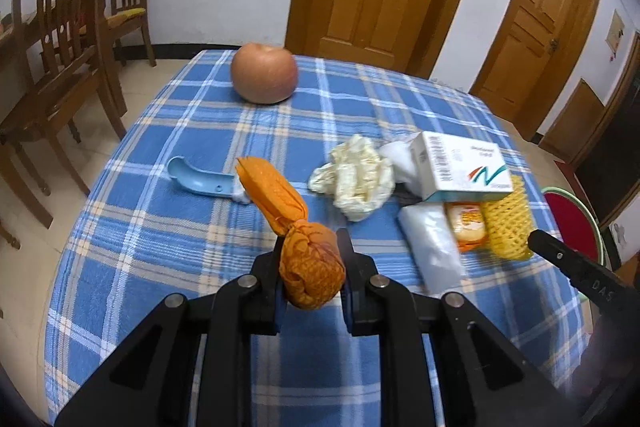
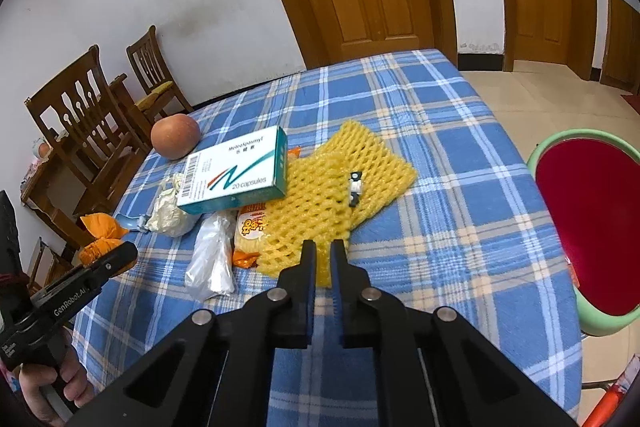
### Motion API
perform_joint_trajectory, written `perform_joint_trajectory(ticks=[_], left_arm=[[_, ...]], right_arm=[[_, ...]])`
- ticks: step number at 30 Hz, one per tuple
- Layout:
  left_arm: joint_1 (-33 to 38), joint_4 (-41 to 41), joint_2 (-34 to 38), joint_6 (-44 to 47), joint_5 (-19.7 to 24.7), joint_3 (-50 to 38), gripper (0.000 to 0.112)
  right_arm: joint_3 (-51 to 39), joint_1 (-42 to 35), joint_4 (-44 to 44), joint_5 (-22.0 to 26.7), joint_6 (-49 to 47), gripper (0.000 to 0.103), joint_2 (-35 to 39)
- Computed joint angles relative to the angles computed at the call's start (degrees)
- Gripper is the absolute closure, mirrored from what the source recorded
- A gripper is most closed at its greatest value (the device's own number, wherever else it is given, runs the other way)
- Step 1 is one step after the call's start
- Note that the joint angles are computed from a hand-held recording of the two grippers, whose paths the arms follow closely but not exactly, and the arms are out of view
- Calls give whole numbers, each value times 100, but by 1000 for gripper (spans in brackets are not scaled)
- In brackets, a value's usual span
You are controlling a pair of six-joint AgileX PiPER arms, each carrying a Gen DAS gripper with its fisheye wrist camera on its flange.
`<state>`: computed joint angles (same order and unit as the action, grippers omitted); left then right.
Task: Collect trash
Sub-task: 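Grasp the orange cloth with the left gripper while the right grasps the yellow foam net, then carry the orange cloth and yellow foam net over the bucket with both grippers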
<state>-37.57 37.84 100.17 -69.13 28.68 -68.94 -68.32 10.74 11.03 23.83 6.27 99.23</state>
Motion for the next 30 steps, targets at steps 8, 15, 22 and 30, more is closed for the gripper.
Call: perform_joint_trajectory(ticks=[8, 15, 22, 30], left_arm=[[-239, 51, -112, 10, 91, -90, 92], [-428, -1, -81, 109, 163, -260, 92], [-596, 8, -42, 132, 217, -410, 92], [-754, 4, 14, 242, 249, -641, 92]], right_arm=[[437, -135, 119, -174, -86, 96, -516], [824, -287, 150, -334, -108, 96, -1053], [1022, -426, 141, -456, -159, 97, -1485], [1196, -602, 25, -532, -137, 97, -1833]])
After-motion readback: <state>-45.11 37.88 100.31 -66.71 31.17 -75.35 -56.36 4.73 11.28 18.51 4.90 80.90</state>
